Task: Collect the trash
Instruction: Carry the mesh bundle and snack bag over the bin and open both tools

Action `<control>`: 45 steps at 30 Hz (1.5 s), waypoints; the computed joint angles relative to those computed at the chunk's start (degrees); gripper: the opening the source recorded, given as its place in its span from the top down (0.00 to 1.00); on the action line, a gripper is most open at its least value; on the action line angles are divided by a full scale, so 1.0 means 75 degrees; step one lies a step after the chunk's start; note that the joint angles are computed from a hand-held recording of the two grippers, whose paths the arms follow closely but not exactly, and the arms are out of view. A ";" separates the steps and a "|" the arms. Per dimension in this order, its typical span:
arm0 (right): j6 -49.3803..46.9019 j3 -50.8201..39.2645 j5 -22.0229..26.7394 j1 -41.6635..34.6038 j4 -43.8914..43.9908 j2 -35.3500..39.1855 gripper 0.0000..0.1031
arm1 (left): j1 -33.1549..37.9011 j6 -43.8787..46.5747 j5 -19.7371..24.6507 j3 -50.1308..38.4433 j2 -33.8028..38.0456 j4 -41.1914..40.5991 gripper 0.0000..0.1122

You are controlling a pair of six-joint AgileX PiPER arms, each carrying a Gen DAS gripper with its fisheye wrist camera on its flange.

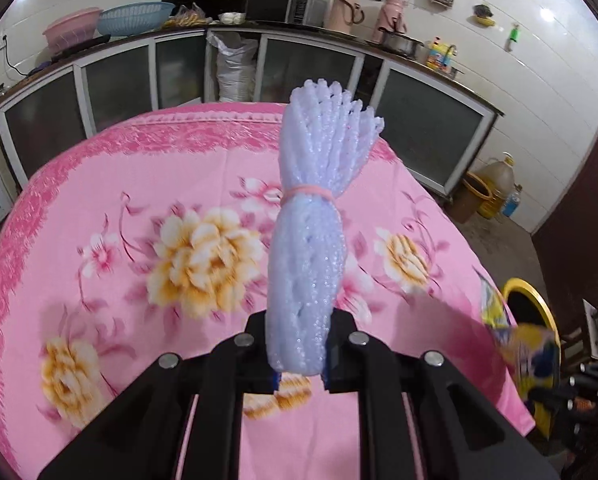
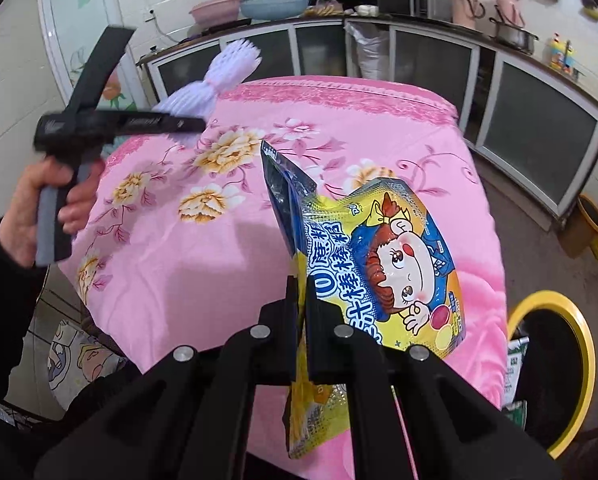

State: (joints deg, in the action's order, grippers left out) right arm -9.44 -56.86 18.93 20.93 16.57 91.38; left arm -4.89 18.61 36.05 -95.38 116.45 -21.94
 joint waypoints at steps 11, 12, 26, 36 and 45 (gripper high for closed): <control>0.0191 0.1373 -0.0209 -0.0808 -0.0299 -0.1410 0.96 | -0.1156 0.0479 -0.1042 0.1744 -0.0786 -0.0601 0.89; 0.0216 0.1451 -0.0205 -0.0901 -0.0342 -0.1501 0.96 | -0.1342 0.0381 -0.1057 0.1703 -0.0759 -0.0537 0.89; -0.2037 0.2406 0.0083 -0.3566 0.1307 -0.2781 0.96 | -0.3110 -0.0754 -0.0645 0.0005 0.0151 0.0488 0.89; -0.5035 0.2710 0.0453 -0.5587 0.3801 -0.2633 0.96 | -0.4048 -0.1189 0.0344 -0.2220 0.1506 0.0947 0.89; -0.6995 0.2832 0.0532 -0.6677 0.5396 -0.1860 0.96 | -0.4748 -0.1832 0.1832 -0.5214 0.3371 0.1457 0.89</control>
State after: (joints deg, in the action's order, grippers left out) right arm -61.90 -35.62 22.92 -29.15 57.04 77.43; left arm -40.50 4.87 49.79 -134.48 141.72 -11.01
